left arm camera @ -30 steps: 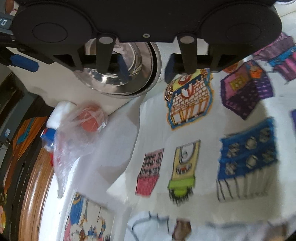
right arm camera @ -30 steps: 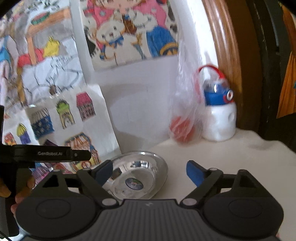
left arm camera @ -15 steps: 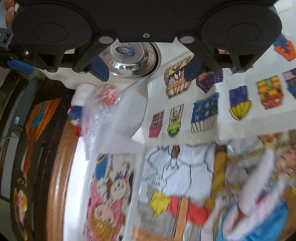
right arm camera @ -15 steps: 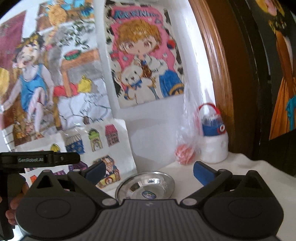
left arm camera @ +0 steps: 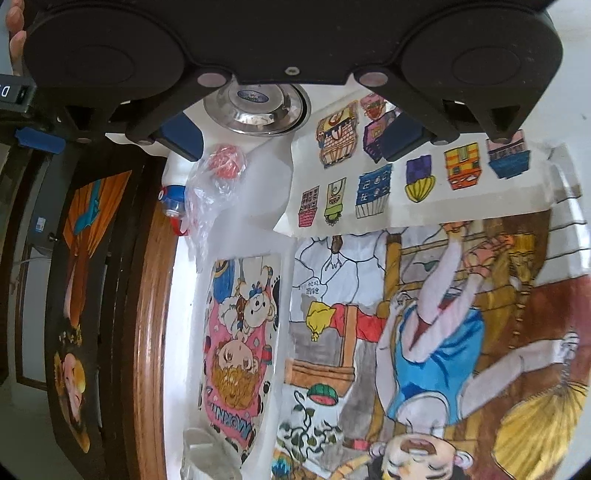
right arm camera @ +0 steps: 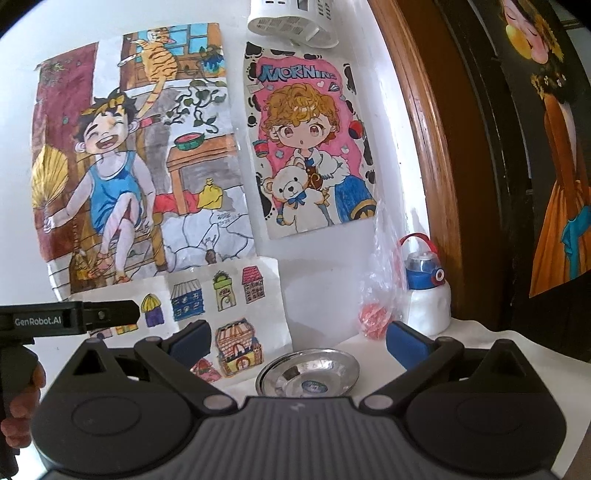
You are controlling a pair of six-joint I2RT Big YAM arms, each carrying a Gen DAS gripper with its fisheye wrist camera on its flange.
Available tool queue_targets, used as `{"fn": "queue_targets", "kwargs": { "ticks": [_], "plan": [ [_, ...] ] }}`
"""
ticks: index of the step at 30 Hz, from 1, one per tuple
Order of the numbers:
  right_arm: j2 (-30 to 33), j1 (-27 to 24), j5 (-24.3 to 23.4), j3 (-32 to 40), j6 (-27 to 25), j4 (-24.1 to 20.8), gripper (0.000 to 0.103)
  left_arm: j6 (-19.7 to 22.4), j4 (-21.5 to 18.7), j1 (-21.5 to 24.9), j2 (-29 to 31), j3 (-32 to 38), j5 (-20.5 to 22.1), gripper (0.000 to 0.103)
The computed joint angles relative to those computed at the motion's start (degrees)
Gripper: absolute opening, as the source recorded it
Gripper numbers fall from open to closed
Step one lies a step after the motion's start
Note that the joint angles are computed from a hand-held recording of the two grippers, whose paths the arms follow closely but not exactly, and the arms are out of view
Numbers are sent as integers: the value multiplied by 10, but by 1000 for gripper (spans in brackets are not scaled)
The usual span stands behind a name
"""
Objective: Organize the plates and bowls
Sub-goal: 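Lift both tools off the stack and move toward the deep stainless bowl, then close both tools on the rim of the deep stainless bowl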
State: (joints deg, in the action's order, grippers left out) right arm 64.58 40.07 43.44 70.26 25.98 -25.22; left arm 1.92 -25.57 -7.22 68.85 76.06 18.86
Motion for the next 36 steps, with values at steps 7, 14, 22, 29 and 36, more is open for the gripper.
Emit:
{"fn": "queue_targets", "kwargs": {
  "ticks": [7, 14, 22, 29, 36],
  "plan": [
    [12, 29, 6, -4, 15, -10, 103, 20, 1, 27, -32, -36, 7, 102],
    [53, 48, -26, 8, 50, -26, 103, 45, 4, 81, -39, -66, 15, 102],
    [122, 51, -79, 49, 69, -42, 103, 59, 3, 152, -14, -84, 23, 102],
    [200, 46, -115, 110, 79, -82, 103, 65, -12, 189, 42, -74, 26, 102],
    [271, 39, -133, 180, 71, -110, 103, 58, -6, 201, 95, -57, 36, 102]
  ]
}}
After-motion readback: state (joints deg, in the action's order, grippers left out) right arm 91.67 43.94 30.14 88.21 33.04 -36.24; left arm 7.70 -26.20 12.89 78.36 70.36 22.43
